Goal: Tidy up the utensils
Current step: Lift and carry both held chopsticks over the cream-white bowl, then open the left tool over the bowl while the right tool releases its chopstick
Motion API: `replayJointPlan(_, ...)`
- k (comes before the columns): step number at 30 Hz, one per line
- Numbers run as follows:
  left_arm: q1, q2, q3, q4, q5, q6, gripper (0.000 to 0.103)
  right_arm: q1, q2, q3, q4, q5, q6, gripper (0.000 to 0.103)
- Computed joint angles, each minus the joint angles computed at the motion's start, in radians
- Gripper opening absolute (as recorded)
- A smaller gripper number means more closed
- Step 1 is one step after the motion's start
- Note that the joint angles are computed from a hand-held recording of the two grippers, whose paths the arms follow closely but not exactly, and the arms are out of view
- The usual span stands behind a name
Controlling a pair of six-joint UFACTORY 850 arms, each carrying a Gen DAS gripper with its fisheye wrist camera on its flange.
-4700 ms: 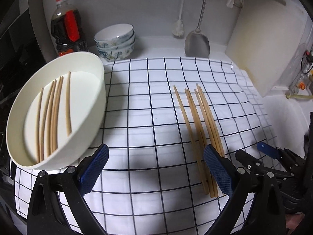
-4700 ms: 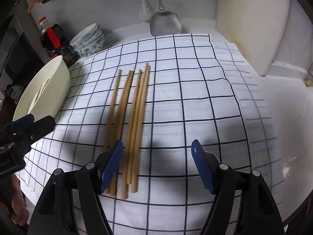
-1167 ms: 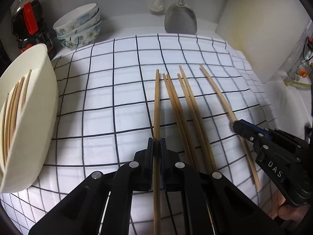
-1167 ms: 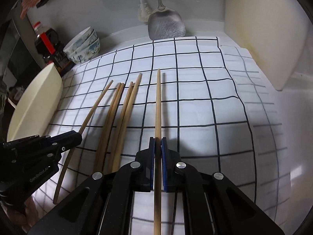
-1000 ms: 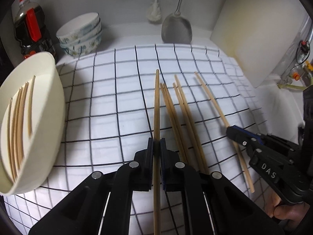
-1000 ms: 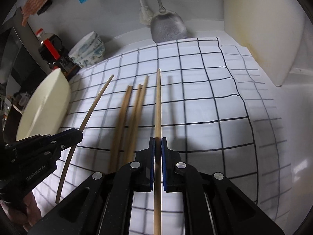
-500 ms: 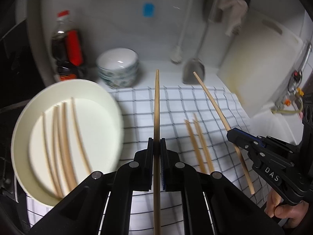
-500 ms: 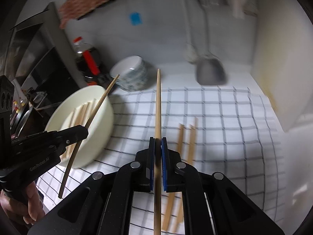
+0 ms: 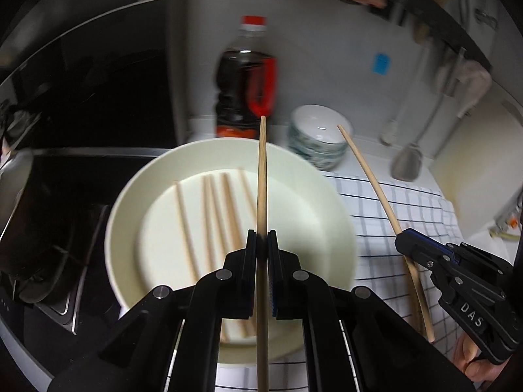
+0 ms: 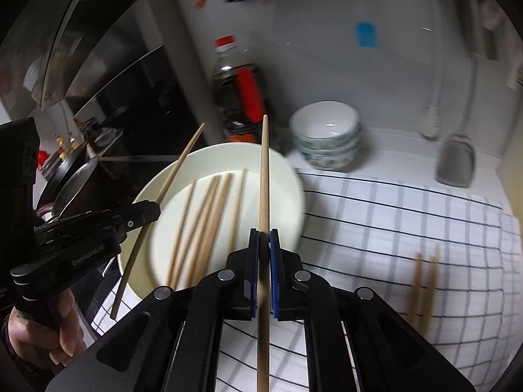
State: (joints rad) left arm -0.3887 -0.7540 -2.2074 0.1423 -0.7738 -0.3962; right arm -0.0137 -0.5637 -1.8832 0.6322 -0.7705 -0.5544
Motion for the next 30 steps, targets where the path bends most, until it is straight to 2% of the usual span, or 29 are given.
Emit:
replayJointPlan(5, 0.029, 0.014, 0.037, 0.030, 0.026, -0.026, 0.007, 0.046, -0.066, -0.088, -0.027, -0.033, 0.047, 0.006)
replayJointPlan(11, 0.058, -0.003, 0.043, 0.019, 0.023, -0.021, 0.007, 0.083, -0.131, -0.167, -0.089, -0.060, 0.114, 0.006)
replayJointPlan(19, 0.078, -0.051, 0.001, -0.020, -0.002, 0.007, 0.007, 0.108, -0.208, -0.265, -0.156, -0.096, 0.212, 0.006)
replayJointPlan(30, 0.091, -0.134, -0.086, -0.084, -0.082, 0.036, 0.007, 0.127, -0.365, -0.490, -0.237, -0.241, 0.332, 0.006)
